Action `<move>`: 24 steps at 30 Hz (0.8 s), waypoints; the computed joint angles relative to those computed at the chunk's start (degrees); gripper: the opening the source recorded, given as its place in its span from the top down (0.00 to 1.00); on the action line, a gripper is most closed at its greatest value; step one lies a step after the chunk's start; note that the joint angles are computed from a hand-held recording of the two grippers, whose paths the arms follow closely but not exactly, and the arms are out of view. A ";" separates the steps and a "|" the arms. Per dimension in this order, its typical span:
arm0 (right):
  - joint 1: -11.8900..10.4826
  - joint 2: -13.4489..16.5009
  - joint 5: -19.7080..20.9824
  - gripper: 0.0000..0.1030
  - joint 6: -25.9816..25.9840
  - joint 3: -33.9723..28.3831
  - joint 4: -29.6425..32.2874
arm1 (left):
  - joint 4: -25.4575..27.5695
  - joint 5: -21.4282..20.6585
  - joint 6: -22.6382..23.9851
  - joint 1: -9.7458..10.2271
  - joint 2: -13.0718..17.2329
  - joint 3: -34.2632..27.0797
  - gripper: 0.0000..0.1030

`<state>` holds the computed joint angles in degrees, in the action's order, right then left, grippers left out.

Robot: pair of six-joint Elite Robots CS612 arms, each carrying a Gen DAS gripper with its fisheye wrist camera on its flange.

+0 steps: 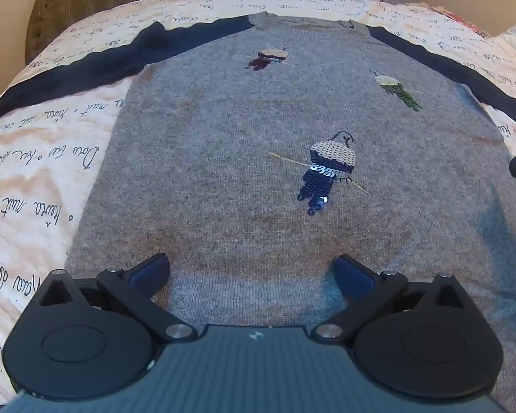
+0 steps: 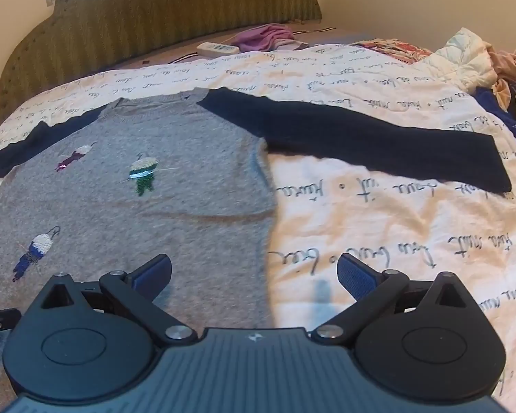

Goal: Fold small clothes
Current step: 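Grasp the end of a navy sleeve with the right gripper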

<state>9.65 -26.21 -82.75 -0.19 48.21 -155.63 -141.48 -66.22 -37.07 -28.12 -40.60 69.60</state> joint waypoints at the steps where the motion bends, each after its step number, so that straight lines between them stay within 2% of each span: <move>1: -0.29 -0.02 0.43 0.00 -0.01 0.10 -0.49 | 0.20 0.15 0.47 -0.05 0.01 -0.21 0.00; 6: -2.41 0.46 3.47 0.00 1.09 -0.05 -5.09 | -2.38 2.81 5.16 -0.61 0.07 -0.63 0.01; 9: -4.34 1.83 6.00 0.00 5.12 -2.17 -7.62 | -5.89 5.18 8.82 -0.99 0.30 -0.98 0.01; 12: -6.50 2.94 5.61 0.00 11.07 -4.71 -8.87 | -7.96 4.98 11.07 -0.88 1.02 -2.38 0.01; 17: -10.44 6.45 7.48 0.00 27.56 -10.81 -8.65 | -8.75 3.17 10.98 -0.38 2.37 -5.05 0.01; 18: -11.11 7.10 8.16 0.00 30.03 -11.93 -7.77 | -8.65 2.82 10.69 -0.28 2.65 -5.58 0.01; 21: -12.85 11.40 13.65 0.00 40.15 -18.45 -3.28 | -8.10 1.95 9.78 0.05 3.43 -6.98 0.01; 24: -13.27 13.47 14.25 0.00 42.13 -21.68 -2.40 | -7.49 1.25 9.33 0.29 3.94 -7.86 0.01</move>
